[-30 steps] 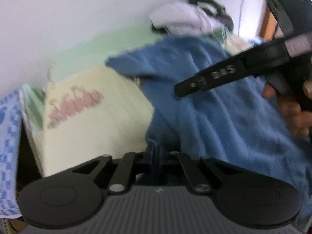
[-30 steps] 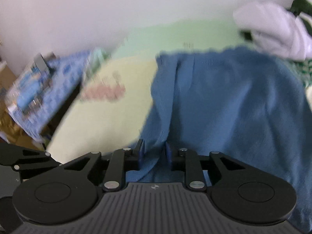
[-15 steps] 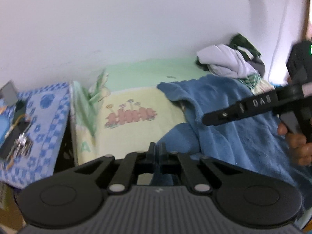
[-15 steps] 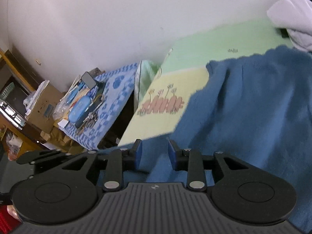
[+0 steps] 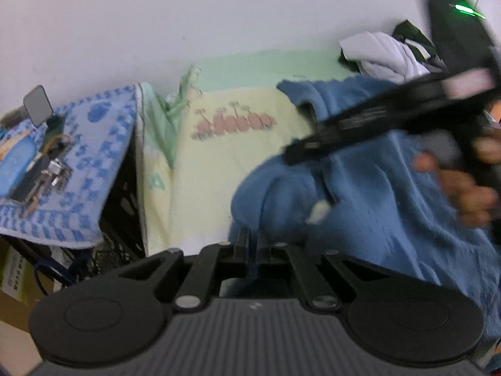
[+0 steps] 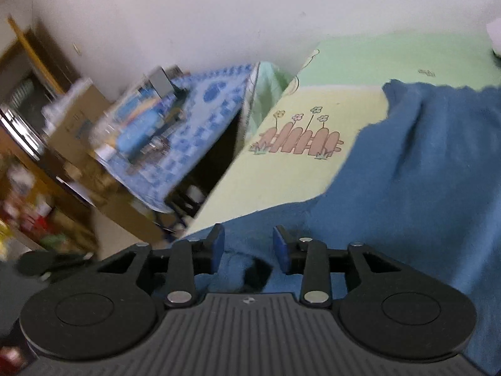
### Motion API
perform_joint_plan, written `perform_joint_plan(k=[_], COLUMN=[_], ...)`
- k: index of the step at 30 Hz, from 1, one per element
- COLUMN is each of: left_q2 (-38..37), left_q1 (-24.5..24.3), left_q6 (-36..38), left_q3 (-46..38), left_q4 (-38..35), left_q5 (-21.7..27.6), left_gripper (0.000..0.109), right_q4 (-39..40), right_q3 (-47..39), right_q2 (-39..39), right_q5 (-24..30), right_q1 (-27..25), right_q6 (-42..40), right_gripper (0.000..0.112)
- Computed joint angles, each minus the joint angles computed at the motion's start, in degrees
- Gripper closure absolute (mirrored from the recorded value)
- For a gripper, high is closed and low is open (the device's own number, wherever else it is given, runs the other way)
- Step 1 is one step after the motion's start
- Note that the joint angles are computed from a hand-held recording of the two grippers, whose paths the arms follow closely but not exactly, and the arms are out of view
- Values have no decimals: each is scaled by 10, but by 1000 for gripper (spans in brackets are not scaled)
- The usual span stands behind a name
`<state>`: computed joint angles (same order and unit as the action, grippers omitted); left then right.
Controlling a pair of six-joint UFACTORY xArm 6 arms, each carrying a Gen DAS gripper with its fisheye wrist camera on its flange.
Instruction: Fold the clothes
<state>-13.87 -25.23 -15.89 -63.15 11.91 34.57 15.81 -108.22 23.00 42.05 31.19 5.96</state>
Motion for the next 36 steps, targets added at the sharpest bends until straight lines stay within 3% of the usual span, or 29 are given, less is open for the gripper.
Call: perform_joint_plan(k=[2, 4, 6, 8, 9, 10, 12, 18, 20, 22, 24, 25, 26, 27, 28, 31, 33, 36], left_q2=[-1, -4, -2, 2, 4, 6, 1, -24, -21, -7, 14, 30, 50, 76, 102, 173, 205, 210], left_q1=[-6, -12, -18, -23, -25, -27, -25, -7, -1, 7, 17, 20, 22, 22, 22, 25, 25, 14], left_q6=[-15, -22, -27, -33, -40, -46, -50, -53, -56, -52, -22, 9, 56, 112, 158, 208, 217, 185], left_q3=[6, 13, 16, 16, 14, 12, 10, 8, 3, -5, -18, -29, -44, -66, -89, -161, -199, -205], left_q4=[23, 40, 55, 67, 78, 87, 85, 78, 90, 101, 84, 59, 24, -17, -50, -116, -143, -72], left_q5=[7, 13, 18, 22, 25, 28, 27, 33, 33, 19, -11, -29, -39, -41, -37, 3, 26, 16], left_gripper=[97, 97, 88, 88, 89, 92, 102, 100, 94, 90, 67, 60, 46, 37, 35, 47, 64, 74], right_q4=[-104, -190, -215, -231, -212, -185, -112, 74, 17, -64, -68, -60, -52, -43, -56, -68, -82, -118], right_q3=[-55, -113, -105, -84, -93, -106, -118, -143, -157, -145, -61, -14, 29, 68, 100, 188, 237, 300], right_q2=[43, 87, 84, 75, 82, 91, 97, 101, 103, 91, 39, 10, -18, -44, -67, -135, -175, -226], right_q5=[35, 79, 69, 47, 45, 45, 23, -50, -24, 7, -16, -28, -38, -45, -53, -85, -103, -123], right_q1=[12, 24, 28, 30, 28, 25, 17, 20, 21, 22, 14, 9, 4, -1, -4, -16, -23, -34], right_q6=[54, 99, 104, 104, 97, 85, 55, -39, -6, 44, 58, 58, 58, 57, 71, 101, 127, 182], right_gripper=[66, 66, 66, 93, 108, 112, 112, 112, 104, 84, 82, 82, 82, 82, 82, 78, 72, 71])
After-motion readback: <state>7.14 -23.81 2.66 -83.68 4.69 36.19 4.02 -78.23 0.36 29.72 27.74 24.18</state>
